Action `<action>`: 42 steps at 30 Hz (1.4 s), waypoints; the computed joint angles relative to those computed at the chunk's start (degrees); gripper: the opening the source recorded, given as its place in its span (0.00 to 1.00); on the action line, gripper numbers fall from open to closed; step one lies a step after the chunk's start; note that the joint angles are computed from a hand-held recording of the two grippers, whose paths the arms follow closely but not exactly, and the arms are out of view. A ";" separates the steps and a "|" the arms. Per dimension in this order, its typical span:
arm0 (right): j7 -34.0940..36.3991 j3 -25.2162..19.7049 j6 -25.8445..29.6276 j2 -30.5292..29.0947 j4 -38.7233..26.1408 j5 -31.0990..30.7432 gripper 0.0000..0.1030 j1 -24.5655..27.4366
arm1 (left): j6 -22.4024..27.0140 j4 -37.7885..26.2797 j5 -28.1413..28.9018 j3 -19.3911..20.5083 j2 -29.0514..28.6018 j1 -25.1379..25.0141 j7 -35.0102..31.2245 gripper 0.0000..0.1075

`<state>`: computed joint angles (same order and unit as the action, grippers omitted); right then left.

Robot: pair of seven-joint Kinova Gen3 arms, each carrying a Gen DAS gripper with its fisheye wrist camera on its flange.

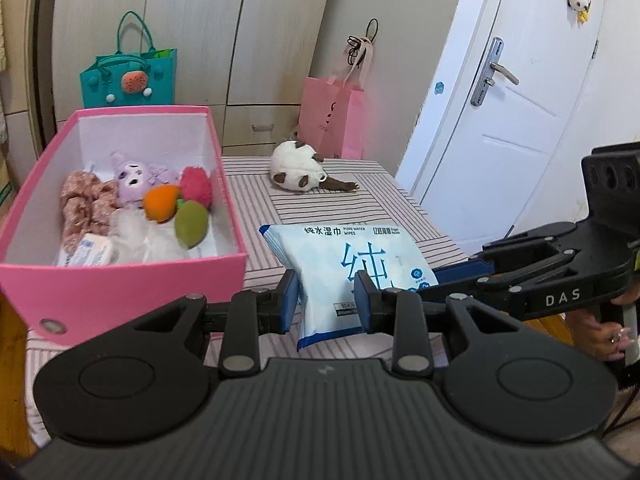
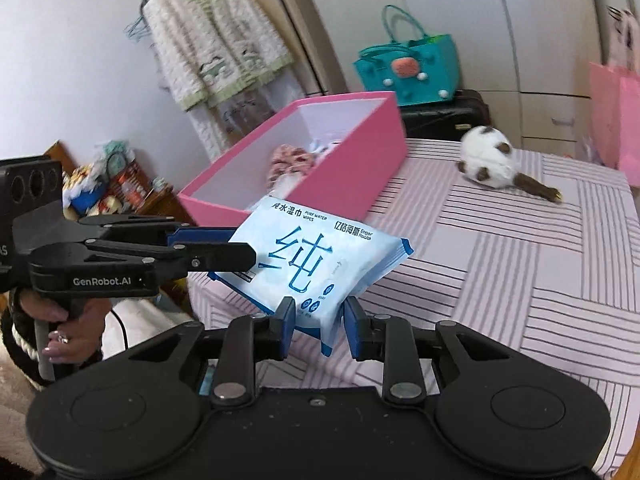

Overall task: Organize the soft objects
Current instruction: 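Lift and carry the wipes pack over the pink box with the right gripper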

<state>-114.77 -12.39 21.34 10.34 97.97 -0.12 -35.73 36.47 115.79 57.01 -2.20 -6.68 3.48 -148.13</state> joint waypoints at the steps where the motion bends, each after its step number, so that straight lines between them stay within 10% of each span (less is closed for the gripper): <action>1: 1.54 -0.97 0.94 0.40 -0.97 -1.19 0.31 0.70 | 0.35 0.21 -0.51 -0.28 -0.69 -0.31 0.53 0.27; 22: 16.96 -3.73 8.80 7.23 -13.84 -12.23 0.31 0.23 | 1.33 2.85 -12.13 -6.94 -8.43 -1.32 9.33 0.27; 34: 14.26 -2.23 -0.88 10.94 -16.74 -6.39 0.31 -1.38 | -11.15 3.14 3.20 -9.53 -4.01 1.88 -3.18 0.28; 42: 9.37 4.55 1.24 16.31 -24.29 -0.64 0.31 -6.07 | -10.56 -2.38 8.39 -5.86 4.81 -2.99 -5.56 0.28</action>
